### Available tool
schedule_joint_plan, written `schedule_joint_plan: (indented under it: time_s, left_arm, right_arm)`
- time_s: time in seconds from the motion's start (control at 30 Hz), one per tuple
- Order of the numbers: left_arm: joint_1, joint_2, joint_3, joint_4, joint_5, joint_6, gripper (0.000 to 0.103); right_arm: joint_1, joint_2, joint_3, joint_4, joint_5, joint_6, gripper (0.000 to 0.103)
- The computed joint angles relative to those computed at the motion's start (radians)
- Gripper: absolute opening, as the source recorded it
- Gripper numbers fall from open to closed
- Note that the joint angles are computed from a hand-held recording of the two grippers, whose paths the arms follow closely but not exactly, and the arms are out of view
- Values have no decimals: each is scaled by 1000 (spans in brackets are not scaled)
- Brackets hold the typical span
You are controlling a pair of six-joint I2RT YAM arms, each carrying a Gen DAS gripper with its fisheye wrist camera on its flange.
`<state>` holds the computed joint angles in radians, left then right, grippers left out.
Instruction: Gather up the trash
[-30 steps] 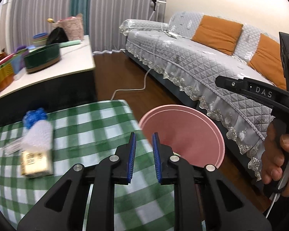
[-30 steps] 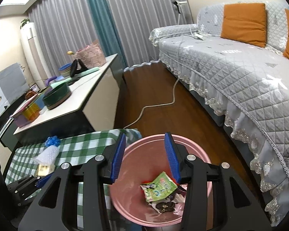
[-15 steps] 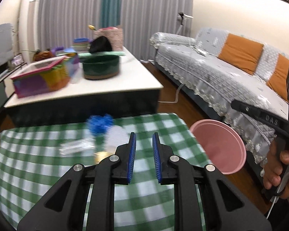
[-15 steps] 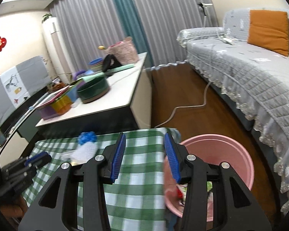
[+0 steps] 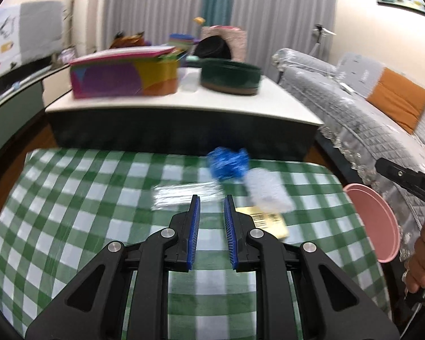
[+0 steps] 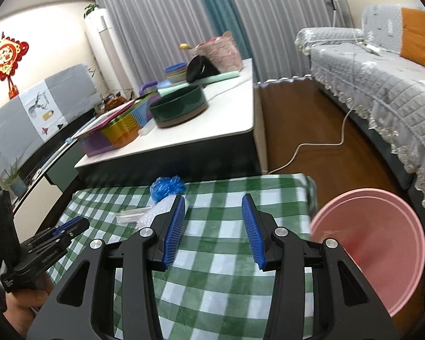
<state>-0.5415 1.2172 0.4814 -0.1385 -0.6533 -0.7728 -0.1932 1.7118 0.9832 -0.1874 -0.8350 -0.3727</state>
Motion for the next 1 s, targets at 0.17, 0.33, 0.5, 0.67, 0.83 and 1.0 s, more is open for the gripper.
schedule_joint_plan:
  time_s: [0.17,0.33,0.5,0.67,0.83,1.0]
  left_arm:
    - [123,24,-70,91,69,3,18]
    - [221,111,-91,201,139,31,18]
    - [286,216,-72,287,195,62,19]
    - [351,274,-56,338,242,66,42]
    - [409,310,-35,374,298,88,44]
    - [435,373,3,372,349,93,44]
  right_arm:
    - [82,56,0,40,23,30,43]
    - [155,133,32,10,29,-20,43]
    - [208,209,87,-33,26,-30,51]
    - [235,257,122,-59,32,-48,56]
    - [252,292,143,-66,47,-56,56]
    - [259,300,150,-76,51,-87,47]
